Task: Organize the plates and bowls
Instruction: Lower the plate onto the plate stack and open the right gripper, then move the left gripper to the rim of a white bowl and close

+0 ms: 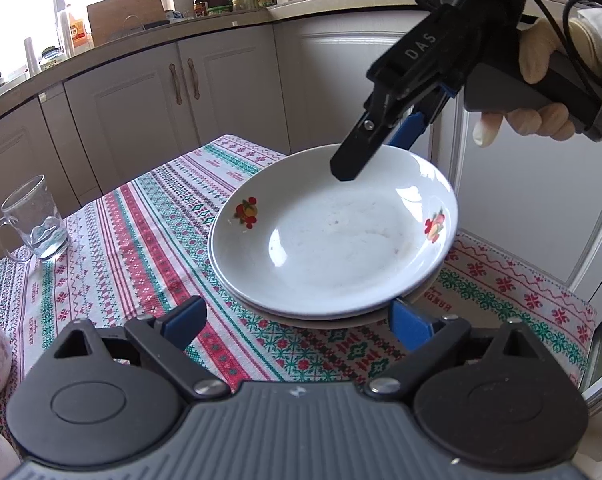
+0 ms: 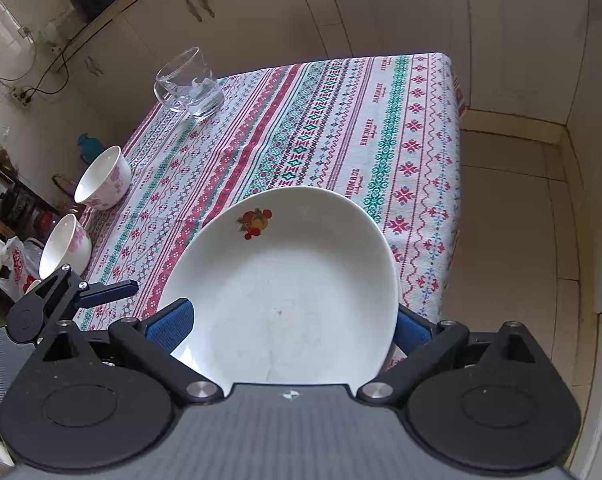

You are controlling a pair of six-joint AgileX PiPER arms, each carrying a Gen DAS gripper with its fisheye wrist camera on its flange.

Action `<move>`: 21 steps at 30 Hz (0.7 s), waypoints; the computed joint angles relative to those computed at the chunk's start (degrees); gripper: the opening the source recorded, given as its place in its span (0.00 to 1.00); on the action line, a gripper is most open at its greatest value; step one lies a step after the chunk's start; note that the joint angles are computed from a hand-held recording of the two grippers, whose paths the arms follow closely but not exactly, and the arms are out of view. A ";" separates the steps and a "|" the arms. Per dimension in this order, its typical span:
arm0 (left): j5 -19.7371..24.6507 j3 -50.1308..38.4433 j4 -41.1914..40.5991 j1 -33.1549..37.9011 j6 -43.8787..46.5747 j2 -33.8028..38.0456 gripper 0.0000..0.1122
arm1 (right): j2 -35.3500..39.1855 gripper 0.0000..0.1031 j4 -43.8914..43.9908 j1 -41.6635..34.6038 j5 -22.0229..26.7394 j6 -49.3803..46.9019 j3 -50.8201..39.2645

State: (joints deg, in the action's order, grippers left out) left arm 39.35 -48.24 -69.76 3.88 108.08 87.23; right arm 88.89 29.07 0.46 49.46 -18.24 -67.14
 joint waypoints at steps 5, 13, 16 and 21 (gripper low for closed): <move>0.51 0.48 -0.17 0.70 0.36 -0.33 0.87 | -1.77 1.00 -3.04 0.94 -1.76 2.69 1.96; 5.77 2.06 0.39 6.17 0.26 -4.36 0.87 | -10.54 1.00 -7.93 7.85 -10.09 8.29 7.43; 9.92 2.12 1.87 10.93 -0.59 -6.40 0.87 | -13.84 1.00 -8.77 13.04 -14.47 9.16 9.73; 17.56 1.05 4.94 21.13 -1.39 -8.41 0.87 | -14.46 1.00 -9.90 22.77 -20.84 14.23 10.90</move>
State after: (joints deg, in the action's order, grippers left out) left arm 56.91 -47.20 -64.82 25.02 106.70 78.82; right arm 74.43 19.17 23.23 28.63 -4.01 -56.24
